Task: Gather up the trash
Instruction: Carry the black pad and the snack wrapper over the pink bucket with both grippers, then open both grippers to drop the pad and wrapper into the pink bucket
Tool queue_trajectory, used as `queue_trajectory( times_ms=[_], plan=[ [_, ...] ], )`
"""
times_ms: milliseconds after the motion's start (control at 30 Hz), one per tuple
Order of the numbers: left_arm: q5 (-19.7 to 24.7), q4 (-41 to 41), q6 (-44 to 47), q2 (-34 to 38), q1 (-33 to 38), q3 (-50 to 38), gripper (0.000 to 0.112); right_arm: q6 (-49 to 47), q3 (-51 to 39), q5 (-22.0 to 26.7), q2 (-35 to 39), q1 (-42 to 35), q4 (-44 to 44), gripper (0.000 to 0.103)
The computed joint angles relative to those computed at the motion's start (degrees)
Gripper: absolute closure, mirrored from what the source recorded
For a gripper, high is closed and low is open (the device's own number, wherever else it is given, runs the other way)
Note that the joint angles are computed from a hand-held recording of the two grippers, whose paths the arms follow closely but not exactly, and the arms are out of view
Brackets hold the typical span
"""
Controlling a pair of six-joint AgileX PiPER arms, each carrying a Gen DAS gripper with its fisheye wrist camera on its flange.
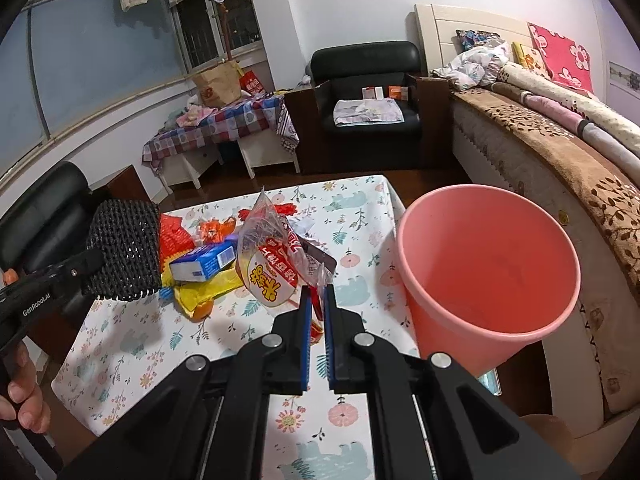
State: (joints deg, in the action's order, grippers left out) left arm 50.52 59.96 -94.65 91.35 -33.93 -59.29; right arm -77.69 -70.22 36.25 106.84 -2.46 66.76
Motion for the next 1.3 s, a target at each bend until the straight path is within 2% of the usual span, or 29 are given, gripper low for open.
queue_trajectory(
  times_ms=[133, 433, 767, 867, 1033, 1300],
  plan=[
    [-0.8, 0.3, 1.5, 1.7, 0.0, -2.6, 0.102, 0.8, -1.1, 0.2, 0.6, -0.9, -0.3, 0.098],
    [-8.8, 1.3, 5.2, 5.8, 0.8, -8.5, 0.102, 5.0, -6.3, -0.4, 3.3, -4.1, -2.3, 0.098],
    [-13.7, -8.6, 21.2, 18.3, 1.3, -26.0, 0.102, 17.1, -17.6, -2.3, 10.5, -8.5, -12.5, 0.097],
    [-13.9, -14.4, 28.4, 23.3, 1.5, -32.8, 0.102, 20.8, -20.4, -3.2, 12.5, -8.7, -16.3, 0.097],
    [-11.8, -21.8, 38.8, 31.4, 1.1, -44.6, 0.102, 27.9, -26.3, -2.9, 17.0, -9.3, -23.4, 0.097],
    [-6.4, -27.2, 45.9, 42.0, 0.8, -60.0, 0.102, 35.3, -33.2, -1.5, 22.3, -8.7, -32.1, 0.096]
  ],
)
